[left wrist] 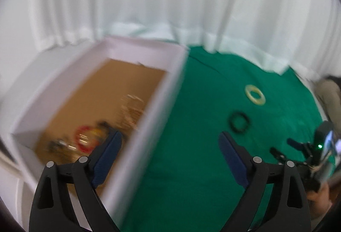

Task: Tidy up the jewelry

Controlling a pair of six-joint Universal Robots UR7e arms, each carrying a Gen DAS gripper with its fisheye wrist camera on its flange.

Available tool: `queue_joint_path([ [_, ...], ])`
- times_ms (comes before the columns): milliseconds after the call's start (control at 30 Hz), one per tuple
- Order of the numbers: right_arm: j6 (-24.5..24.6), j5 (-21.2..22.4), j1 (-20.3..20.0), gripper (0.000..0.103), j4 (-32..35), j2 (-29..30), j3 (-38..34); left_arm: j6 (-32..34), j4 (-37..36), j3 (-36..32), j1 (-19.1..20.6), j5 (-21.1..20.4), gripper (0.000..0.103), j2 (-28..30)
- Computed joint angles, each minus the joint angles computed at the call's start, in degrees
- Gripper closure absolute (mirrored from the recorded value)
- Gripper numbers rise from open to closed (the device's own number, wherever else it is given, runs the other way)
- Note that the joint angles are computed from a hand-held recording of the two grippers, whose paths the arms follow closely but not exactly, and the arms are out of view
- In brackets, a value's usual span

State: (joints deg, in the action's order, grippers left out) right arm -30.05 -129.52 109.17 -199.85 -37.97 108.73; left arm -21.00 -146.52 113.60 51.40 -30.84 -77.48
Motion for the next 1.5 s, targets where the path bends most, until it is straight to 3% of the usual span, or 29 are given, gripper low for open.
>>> queue_joint_path([
  [100, 2.5, -1.3, -2.8, 0.030, -2.9, -1.2, 3.7, 2.8, -0.8, -1.2, 1.8, -5.8, 0.010, 4.1],
  [233, 5.2, 0.0, -4.8, 0.030, -5.5, -3.8, 7.8, 7.4, -0.4, -7.0, 4.6, -13.3, 0.011, 11.6],
  [467, 6.9, 3.2, -6.2, 0.030, -6.5, -6.3, 10.8, 12.4, 4.4, -20.3, 7.8, -14.8, 0.021, 24.0],
  [567, 7.3, 4.2, -6.5, 0.030, -6.6, -7.2, 11.9, 10.5, 6.8, -24.6, 8.8, -14.5, 0.025, 27.5],
  [700, 8.3, 5.8, -6.7, 0.030, -5.4, -8.4, 12.7, 8.8, 9.0, -28.2, 9.3, -10.1, 0.038, 31.4],
  [767, 8.7, 6.7, -6.7, 0.030, -4.2, -9.4, 13.1, 10.6, 5.5, -27.5, 9.3, -8.2, 0.041, 32.4],
  [800, 8.7, 7.1, -6.6, 0.030, -3.7, -9.9, 13.2, 11.2, 4.7, -27.2, 9.3, -8.0, 0.045, 32.6],
  [900, 7.6, 8.2, -5.9, 0.030, -1.6, -11.8, 12.8, 14.1, 3.1, -26.5, 9.3, -9.4, 0.092, 32.5],
  [933, 7.4, 8.2, -5.7, 0.030, -0.8, -12.2, 12.4, 14.7, 4.2, -26.5, 9.2, -9.2, 0.093, 32.3],
  [967, 7.3, 8.4, -5.5, 0.030, 0.7, -12.7, 11.6, 14.4, 4.5, -26.3, 9.4, -10.4, 0.093, 31.9],
  [1100, 6.3, 9.9, -5.4, 0.030, 6.6, -14.3, 7.7, 11.5, 1.5, -24.2, 11.6, -22.3, 0.093, 27.8],
  [1233, 7.7, 14.1, -7.0, 0.030, 16.0, -13.6, -0.3, 8.8, -3.6, -20.3, 12.9, -30.9, 0.093, 23.0],
  [1367, 8.2, 15.3, -7.7, 0.030, 26.9, -7.5, -12.6, 7.3, -6.2, -18.2, 13.2, -34.4, 0.093, 20.2],
  [1500, 2.7, 15.1, -6.2, 0.042, 35.5, 2.1, -27.1, 5.8, -7.1, -17.2, 13.4, -35.4, 0.093, 18.2],
])
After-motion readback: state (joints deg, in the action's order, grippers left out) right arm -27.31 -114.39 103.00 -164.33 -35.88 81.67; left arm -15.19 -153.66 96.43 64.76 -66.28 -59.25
